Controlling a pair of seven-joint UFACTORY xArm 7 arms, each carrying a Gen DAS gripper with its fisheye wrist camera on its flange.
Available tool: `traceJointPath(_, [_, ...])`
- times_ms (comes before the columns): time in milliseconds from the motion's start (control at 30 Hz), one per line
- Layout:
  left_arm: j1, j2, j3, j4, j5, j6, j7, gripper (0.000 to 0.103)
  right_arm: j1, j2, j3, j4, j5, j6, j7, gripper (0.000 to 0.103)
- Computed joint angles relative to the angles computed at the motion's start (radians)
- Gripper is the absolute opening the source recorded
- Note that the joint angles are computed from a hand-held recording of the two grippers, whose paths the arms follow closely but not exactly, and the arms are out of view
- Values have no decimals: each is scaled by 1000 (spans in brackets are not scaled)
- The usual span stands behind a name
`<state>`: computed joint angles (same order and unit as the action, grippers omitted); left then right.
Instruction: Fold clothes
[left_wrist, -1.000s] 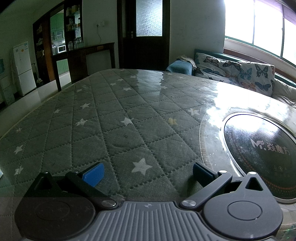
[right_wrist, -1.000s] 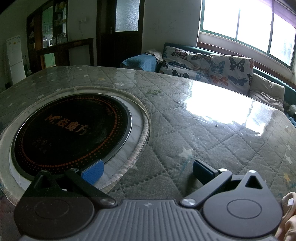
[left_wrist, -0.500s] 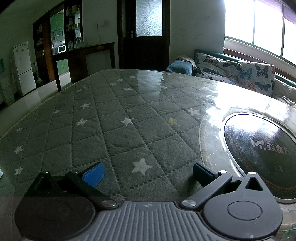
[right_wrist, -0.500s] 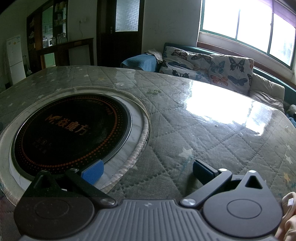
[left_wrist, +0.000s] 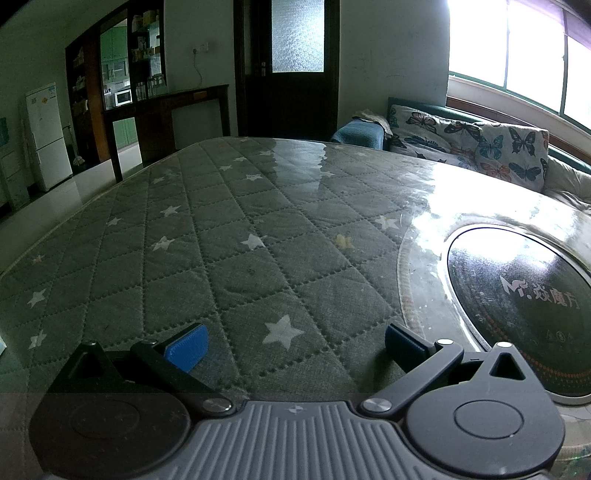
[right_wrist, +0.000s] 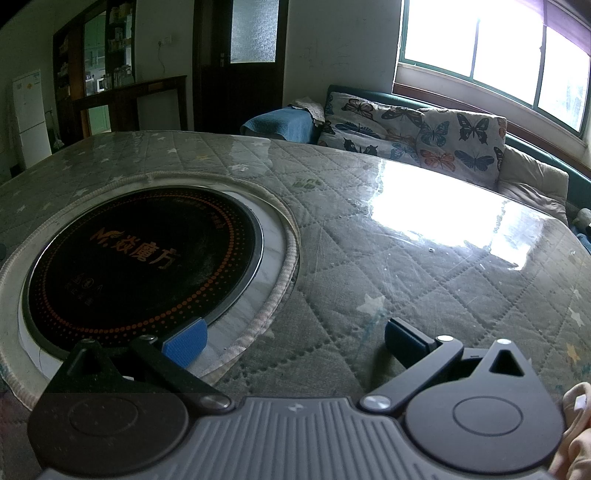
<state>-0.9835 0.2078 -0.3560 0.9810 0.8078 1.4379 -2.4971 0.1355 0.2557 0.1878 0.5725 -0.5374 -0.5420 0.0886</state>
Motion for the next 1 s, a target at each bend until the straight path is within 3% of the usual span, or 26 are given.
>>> traceJointPath(1000, [-1, 0, 0, 0, 0, 0, 0, 103, -16, -5, 0, 1, -38, 0, 26, 103])
